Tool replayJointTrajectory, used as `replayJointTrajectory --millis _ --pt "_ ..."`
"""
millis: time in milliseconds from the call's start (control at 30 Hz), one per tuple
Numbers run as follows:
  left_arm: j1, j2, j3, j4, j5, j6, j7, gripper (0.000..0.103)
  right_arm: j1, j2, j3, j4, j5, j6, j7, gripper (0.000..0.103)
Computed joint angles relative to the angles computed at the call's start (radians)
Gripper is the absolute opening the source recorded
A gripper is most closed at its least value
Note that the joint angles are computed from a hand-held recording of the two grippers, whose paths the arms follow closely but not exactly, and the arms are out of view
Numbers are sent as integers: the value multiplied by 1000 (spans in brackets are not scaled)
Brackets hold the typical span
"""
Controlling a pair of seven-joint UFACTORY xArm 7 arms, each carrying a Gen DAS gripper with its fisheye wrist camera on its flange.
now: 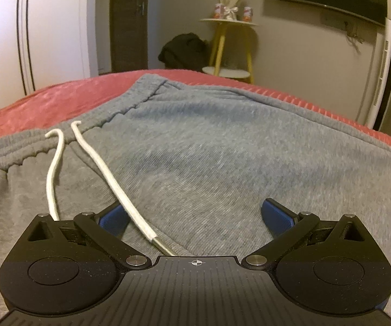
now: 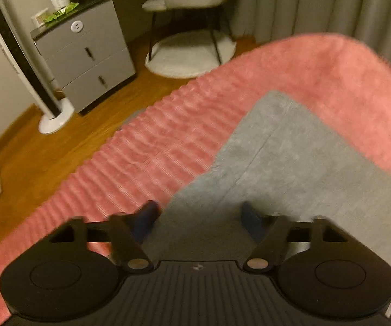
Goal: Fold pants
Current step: 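Grasp the leg hem with the right gripper while the left gripper grasps the waistband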
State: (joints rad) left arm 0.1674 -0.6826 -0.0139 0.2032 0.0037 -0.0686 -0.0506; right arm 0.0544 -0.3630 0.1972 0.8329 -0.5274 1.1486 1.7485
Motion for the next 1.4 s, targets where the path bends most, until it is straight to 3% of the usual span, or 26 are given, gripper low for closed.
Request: replayJointTrajectory --millis 33,167,267,333,467,567,600,667,733,767,867,967,1000,1067,1100,1133,1267,1400 --pt "-17 2 20 5 -3 6 5 103 3 -4 12 -1 -15 29 -5 9" --pt "-135 7 177 32 -37 35 56 103 41 -218 62 -116 -31 24 27 6" --pt "-241 -34 312 50 -107 68 89 103 98 -460 175 -203 -3 104 48 6" --pt "-312 -78 398 71 -170 115 101 103 160 -617 276 -223 98 220 90 6" --pt "-503 -176 622 174 -278 332 241 103 259 -806 524 -197 341 442 266 6" --pt "-581 -196 714 268 -362 493 281 93 352 -853 602 -247 481 458 340 7" --pt "-597 -181 728 299 -379 532 291 92 381 -861 603 -266 505 457 350 8" --pt "-635 -121 746 363 -408 582 311 90 385 -843 623 -243 496 495 359 18" --pt "-667 -40 755 424 -437 609 320 83 399 -857 605 -251 459 513 348 41" --pt "-687 9 762 462 -459 630 314 81 399 -863 598 -259 449 513 347 47" --pt "-763 110 811 560 -540 718 344 72 440 -940 554 -343 452 471 369 49" --pt "-813 239 829 653 -602 786 378 56 457 -985 577 -392 472 445 418 48" --pt "-828 273 837 678 -625 814 397 46 464 -996 576 -402 470 445 428 44" --pt "-842 341 853 726 -648 904 426 40 468 -1007 568 -410 459 452 436 33" --pt "-841 383 862 758 -646 967 426 19 473 -1013 562 -416 458 456 438 23" --pt "-824 398 851 767 -634 988 415 11 482 -1020 546 -427 456 458 433 11" --pt "-726 236 770 687 -610 922 516 8 501 -1051 511 -421 435 483 392 5" --pt "-576 2 718 646 -581 1030 592 7 448 -1078 551 -291 361 557 314 5"
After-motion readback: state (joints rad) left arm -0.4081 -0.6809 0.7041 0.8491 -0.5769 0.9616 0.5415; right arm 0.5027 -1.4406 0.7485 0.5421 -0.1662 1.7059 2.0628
